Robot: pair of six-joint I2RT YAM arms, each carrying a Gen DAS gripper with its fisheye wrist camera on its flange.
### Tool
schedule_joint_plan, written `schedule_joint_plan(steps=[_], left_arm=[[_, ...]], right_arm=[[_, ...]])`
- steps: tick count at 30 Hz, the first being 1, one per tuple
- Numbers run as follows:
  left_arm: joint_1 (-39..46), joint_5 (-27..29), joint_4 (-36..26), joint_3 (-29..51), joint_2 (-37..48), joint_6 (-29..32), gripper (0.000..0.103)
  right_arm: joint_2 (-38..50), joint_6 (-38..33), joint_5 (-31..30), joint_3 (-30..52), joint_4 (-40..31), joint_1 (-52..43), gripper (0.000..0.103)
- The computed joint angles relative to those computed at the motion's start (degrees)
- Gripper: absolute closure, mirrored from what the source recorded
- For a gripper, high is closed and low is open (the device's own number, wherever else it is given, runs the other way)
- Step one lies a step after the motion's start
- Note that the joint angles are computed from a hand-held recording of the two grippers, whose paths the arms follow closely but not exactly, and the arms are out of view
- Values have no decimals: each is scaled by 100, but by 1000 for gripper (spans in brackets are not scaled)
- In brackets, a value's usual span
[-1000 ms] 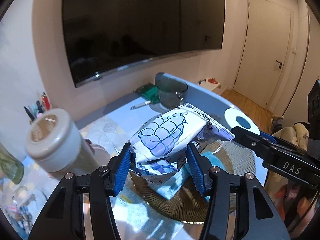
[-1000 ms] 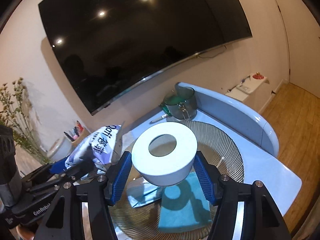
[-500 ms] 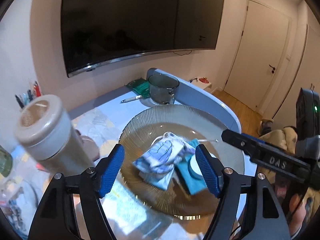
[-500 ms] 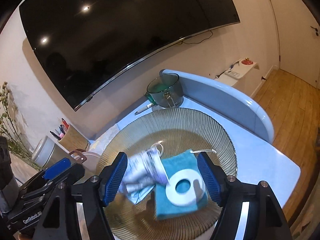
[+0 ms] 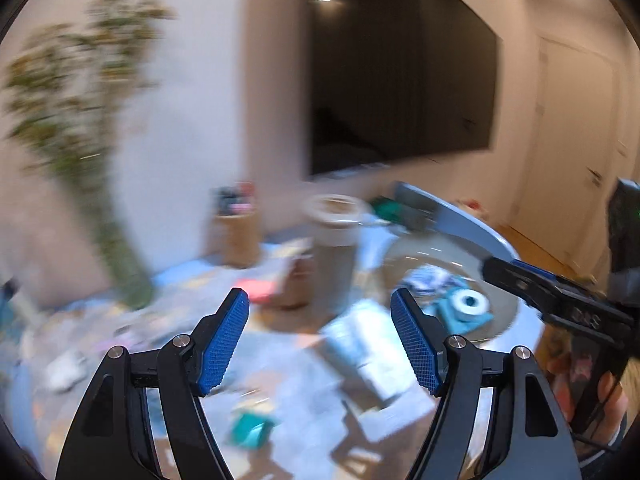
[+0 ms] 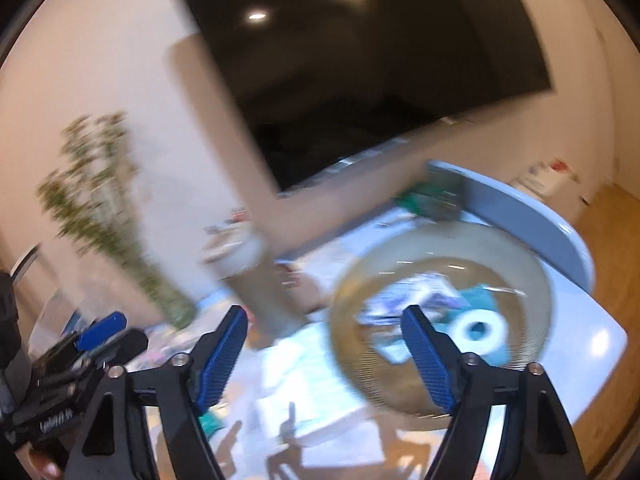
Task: Organize soft objects
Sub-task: 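Carry the wipes pack and tape roll into the glass bowl and release both, then bring both open grippers back over the table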
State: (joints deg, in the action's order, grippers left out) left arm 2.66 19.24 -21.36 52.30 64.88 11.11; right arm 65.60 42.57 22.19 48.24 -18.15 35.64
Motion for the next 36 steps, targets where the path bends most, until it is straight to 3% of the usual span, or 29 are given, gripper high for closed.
schedule_joint_plan(steps=[6,8,13,19,23,28,32,34,36], left_arm=[[3124,1142,-630,-116,-663,497,31],[4098,1655,-667,-91,-549,729,31],[5576,2417,-688,176,156,1122,31],[5868,2468,108,158,1276,1019,31],[5391,1645,1252,-62,2432,871,31],[5052,1526,1662,333,3933,585,31],[4898,1290,2224,284,4446,474,31],[4844,1152,1869,534,4665,508,31],[4947,1441,1779,627,4738,488,31]], right_arm=[[850,-348,638,866,309,1468,13],[1189,-463,629,1165,408,1765,12],[2100,-698,573,2005,389,2219,9],[3072,-812,373,2528,552,2306,2],[4077,-670,-125,3006,299,2108,1],[5212,-792,-661,3713,251,2115,2],[6209,-1094,-630,5005,-458,2297,2],[6793,-1235,-588,5791,-822,2391,2],[7544,-1180,-458,6926,-1564,2418,2]])
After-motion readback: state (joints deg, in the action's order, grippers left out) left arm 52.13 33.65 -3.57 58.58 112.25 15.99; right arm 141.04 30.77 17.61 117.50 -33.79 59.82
